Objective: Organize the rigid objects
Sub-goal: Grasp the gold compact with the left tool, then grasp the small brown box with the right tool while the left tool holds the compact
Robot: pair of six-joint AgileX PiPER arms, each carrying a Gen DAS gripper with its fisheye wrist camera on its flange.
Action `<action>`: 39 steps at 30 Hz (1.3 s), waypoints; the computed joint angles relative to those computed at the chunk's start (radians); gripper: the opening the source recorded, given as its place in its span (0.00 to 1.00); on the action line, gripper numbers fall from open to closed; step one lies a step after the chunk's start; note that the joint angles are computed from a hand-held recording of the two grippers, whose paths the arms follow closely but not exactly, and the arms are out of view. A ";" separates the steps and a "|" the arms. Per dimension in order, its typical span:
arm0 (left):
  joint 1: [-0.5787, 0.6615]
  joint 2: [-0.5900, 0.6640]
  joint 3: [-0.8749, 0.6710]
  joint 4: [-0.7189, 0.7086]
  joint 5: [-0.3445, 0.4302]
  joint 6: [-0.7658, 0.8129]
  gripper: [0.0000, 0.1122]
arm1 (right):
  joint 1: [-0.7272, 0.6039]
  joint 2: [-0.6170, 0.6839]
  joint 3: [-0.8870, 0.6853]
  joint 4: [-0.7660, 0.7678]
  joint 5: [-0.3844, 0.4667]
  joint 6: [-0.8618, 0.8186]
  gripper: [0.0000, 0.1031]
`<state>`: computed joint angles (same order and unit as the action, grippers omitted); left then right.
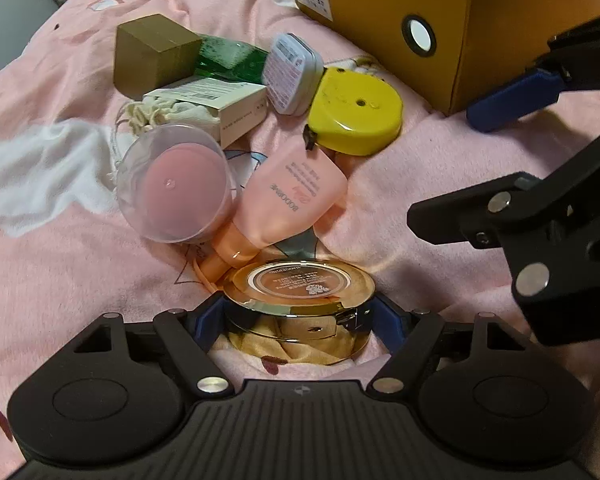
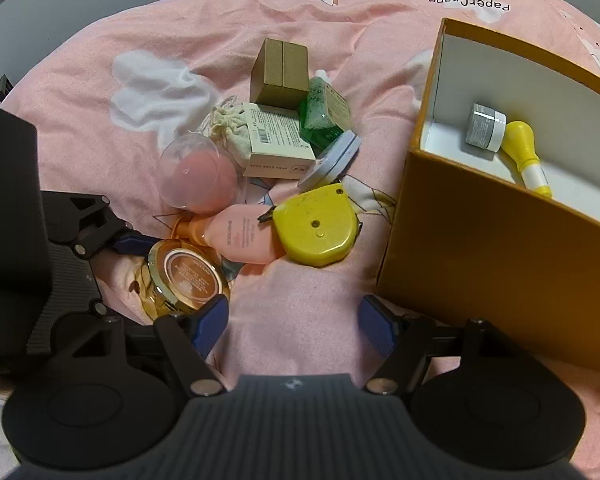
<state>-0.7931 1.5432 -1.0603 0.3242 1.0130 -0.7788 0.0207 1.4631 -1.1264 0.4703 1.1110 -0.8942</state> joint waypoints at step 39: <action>0.218 -0.115 -0.061 0.290 0.001 -0.486 0.78 | 0.202 0.315 -0.487 -0.006 -0.092 0.141 0.62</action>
